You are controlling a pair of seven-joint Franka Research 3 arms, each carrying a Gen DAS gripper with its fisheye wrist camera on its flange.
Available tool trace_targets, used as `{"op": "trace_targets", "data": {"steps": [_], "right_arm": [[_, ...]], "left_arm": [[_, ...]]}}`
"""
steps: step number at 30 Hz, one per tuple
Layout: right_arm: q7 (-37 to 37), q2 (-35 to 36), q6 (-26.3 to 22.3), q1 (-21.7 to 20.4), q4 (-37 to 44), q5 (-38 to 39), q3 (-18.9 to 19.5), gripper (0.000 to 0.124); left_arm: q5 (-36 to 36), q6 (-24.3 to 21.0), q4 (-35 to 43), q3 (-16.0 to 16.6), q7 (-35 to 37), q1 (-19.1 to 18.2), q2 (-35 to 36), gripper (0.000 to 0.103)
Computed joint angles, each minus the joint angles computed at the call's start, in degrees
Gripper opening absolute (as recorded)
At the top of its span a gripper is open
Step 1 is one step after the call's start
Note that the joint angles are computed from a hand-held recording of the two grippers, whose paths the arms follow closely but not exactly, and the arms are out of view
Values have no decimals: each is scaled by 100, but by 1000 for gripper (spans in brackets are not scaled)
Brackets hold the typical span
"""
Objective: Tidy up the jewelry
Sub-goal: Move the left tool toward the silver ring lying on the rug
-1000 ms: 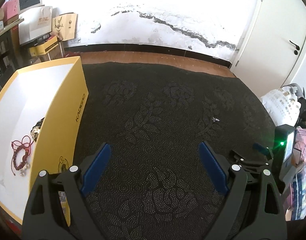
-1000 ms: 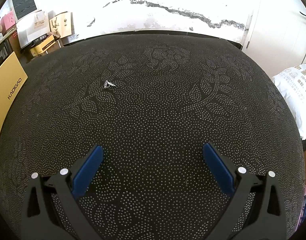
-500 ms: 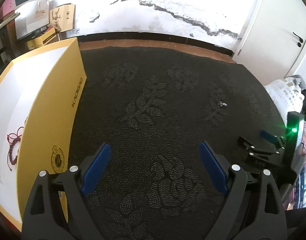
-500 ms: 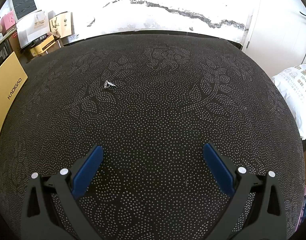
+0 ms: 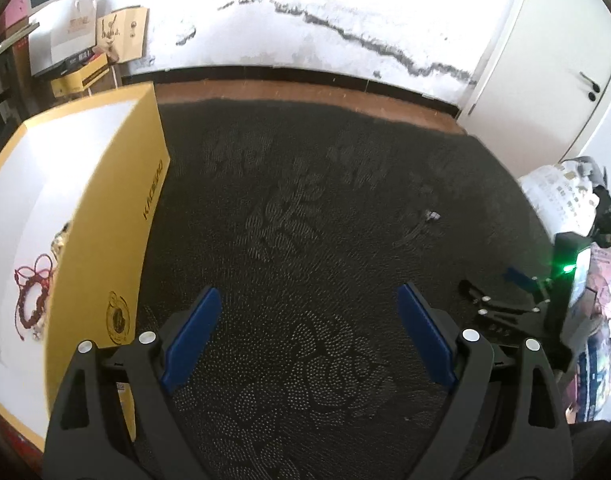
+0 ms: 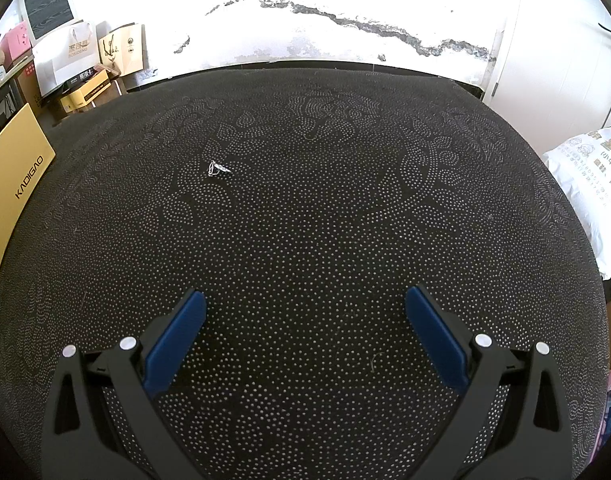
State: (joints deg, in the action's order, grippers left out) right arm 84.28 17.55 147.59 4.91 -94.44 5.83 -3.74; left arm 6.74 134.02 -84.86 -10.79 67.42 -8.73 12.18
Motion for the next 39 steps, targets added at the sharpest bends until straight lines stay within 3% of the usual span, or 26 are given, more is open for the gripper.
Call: {"op": "trace_targets", "data": {"steps": [4, 13, 21, 34, 37, 39], "right_arm": [[0, 3, -1, 1, 2, 1, -1, 97], [-10, 8, -1, -3, 8, 9, 0, 97], [-17, 6, 9, -5, -3, 13, 0, 97], [53, 26, 1, 41, 27, -88, -37, 97], [263, 167, -167, 85, 270, -166, -75, 98], [554, 196, -694, 104, 524, -206, -123, 98]], "left_arm": [[26, 273, -178, 25, -89, 20, -191, 88], [183, 217, -163, 101, -490, 60, -135, 88], [168, 177, 76, 68, -412, 101, 30, 88], [555, 198, 103, 30, -310, -160, 119, 88], [655, 79, 232, 42, -317, -199, 224, 88], [692, 5, 383, 40, -327, -230, 322, 88]]}}
